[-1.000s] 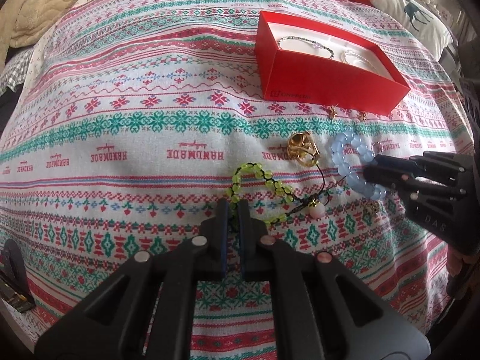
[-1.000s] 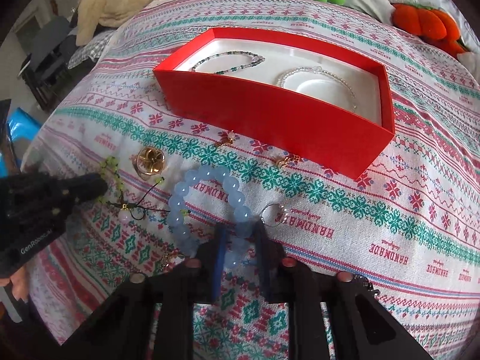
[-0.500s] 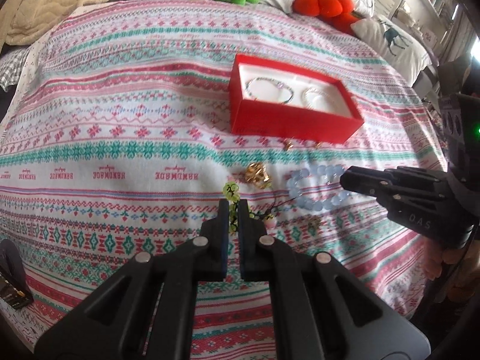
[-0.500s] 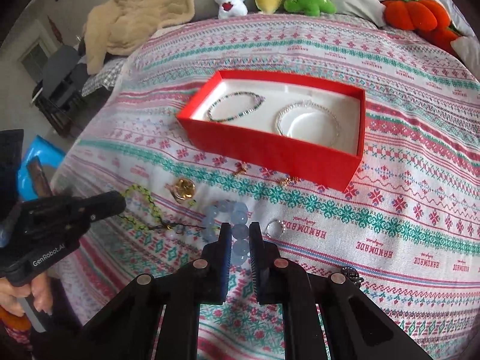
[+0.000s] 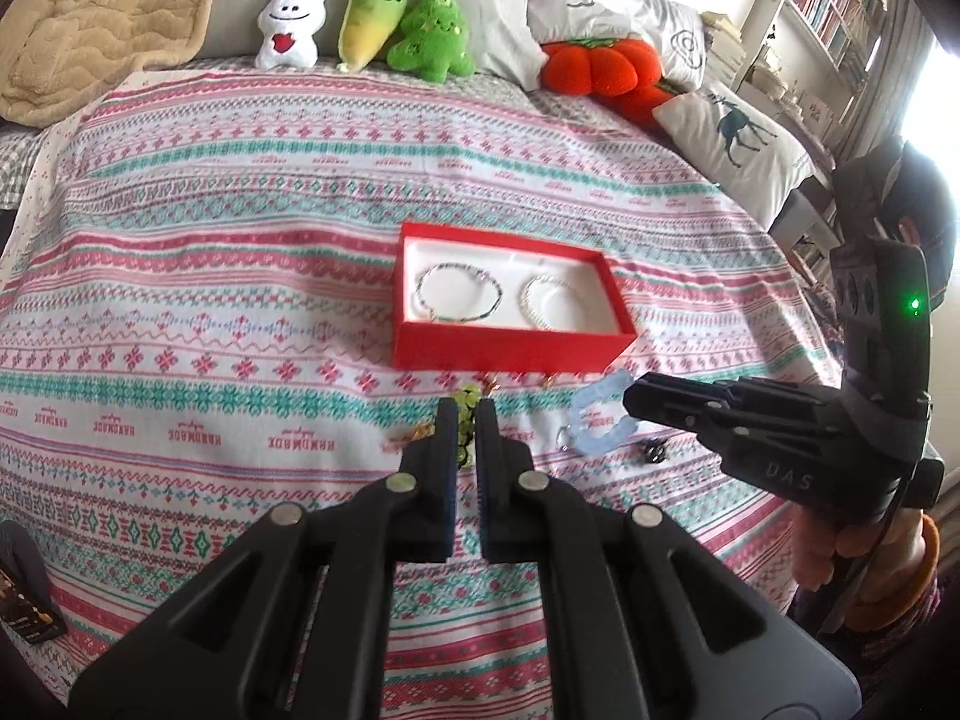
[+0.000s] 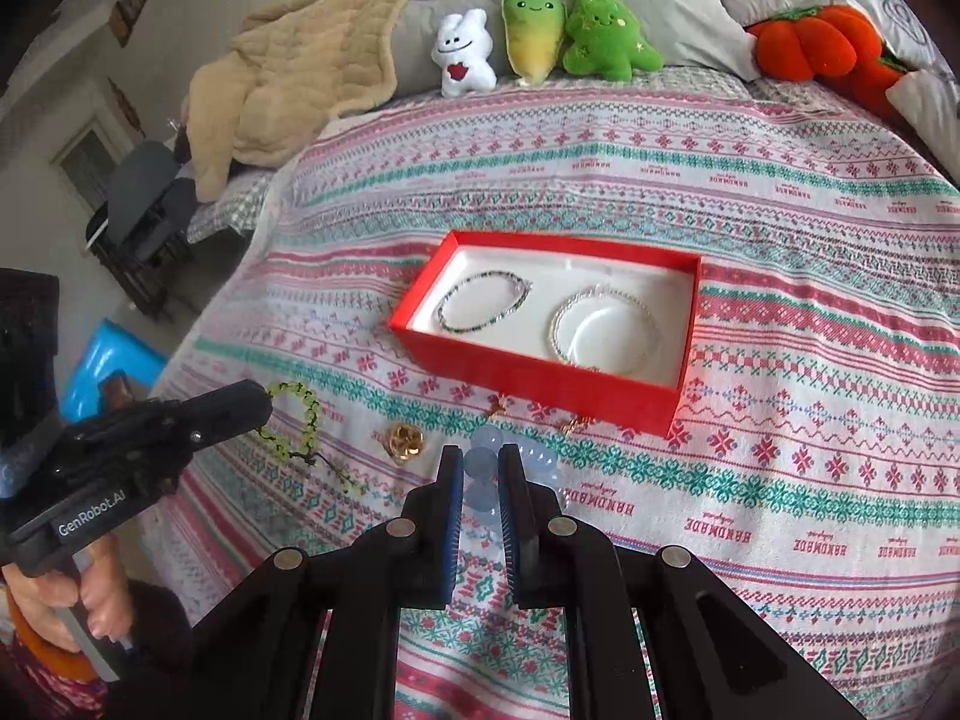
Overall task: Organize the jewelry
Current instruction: 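Lower both bracelets into the red box and open both tools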
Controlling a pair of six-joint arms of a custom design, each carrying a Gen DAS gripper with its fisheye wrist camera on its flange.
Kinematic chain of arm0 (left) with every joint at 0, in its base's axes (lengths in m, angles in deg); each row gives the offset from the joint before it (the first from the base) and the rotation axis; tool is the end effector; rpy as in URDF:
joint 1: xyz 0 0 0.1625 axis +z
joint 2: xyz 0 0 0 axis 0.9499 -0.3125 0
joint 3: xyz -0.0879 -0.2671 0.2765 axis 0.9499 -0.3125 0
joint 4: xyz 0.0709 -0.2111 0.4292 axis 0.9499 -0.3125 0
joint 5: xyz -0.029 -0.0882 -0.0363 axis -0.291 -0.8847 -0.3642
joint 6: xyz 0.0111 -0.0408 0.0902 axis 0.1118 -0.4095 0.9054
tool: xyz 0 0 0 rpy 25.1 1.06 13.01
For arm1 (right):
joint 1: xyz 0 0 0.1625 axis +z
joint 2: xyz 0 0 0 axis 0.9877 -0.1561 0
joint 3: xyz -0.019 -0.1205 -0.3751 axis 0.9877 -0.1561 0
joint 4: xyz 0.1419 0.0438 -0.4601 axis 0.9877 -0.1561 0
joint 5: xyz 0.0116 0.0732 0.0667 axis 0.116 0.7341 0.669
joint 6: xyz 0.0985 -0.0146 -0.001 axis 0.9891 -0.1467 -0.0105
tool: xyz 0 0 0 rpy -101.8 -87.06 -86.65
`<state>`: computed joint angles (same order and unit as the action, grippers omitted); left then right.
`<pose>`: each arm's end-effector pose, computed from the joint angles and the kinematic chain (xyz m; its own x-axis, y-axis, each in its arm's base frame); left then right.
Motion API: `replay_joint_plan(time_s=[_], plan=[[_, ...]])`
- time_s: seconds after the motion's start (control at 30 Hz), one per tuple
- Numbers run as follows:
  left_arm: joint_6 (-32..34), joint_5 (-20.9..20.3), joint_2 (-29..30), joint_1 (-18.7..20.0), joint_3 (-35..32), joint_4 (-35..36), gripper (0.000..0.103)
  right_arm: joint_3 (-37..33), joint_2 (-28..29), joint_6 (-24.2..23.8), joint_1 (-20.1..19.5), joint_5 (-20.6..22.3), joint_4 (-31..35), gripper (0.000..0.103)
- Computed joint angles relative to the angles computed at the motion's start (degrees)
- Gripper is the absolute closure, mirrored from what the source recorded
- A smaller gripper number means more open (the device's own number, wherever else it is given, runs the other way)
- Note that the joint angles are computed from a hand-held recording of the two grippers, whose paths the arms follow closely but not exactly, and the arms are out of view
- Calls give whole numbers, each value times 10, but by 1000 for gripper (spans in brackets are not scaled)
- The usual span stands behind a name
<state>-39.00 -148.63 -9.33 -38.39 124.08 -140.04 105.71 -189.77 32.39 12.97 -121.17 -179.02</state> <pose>-0.4556 -0.4966 0.0515 -0.6854 0.6690 -0.2876 0.7192 0.6837 -0.1235 0.1106 -0.3919 0.3996 -0.8717 0.1814 0.4553 -0.1556 0.7785 -0.6081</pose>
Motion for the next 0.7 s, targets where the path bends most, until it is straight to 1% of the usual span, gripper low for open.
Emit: replay_joint_plan(time_s=[0.17, 0.3, 0.47, 0.7], plan=[[6, -9, 17, -5, -21, -15, 97, -10, -2, 4, 5, 4, -11, 91], [8, -20, 39, -8, -42, -23, 97, -18, 3, 2, 9, -2, -27, 91], [14, -35, 74, -9, -76, -43, 97, -30, 12, 1, 2, -1, -53, 91], [24, -88, 119, -3, -122, -93, 97, -45, 20, -6, -15, 1, -89, 91]])
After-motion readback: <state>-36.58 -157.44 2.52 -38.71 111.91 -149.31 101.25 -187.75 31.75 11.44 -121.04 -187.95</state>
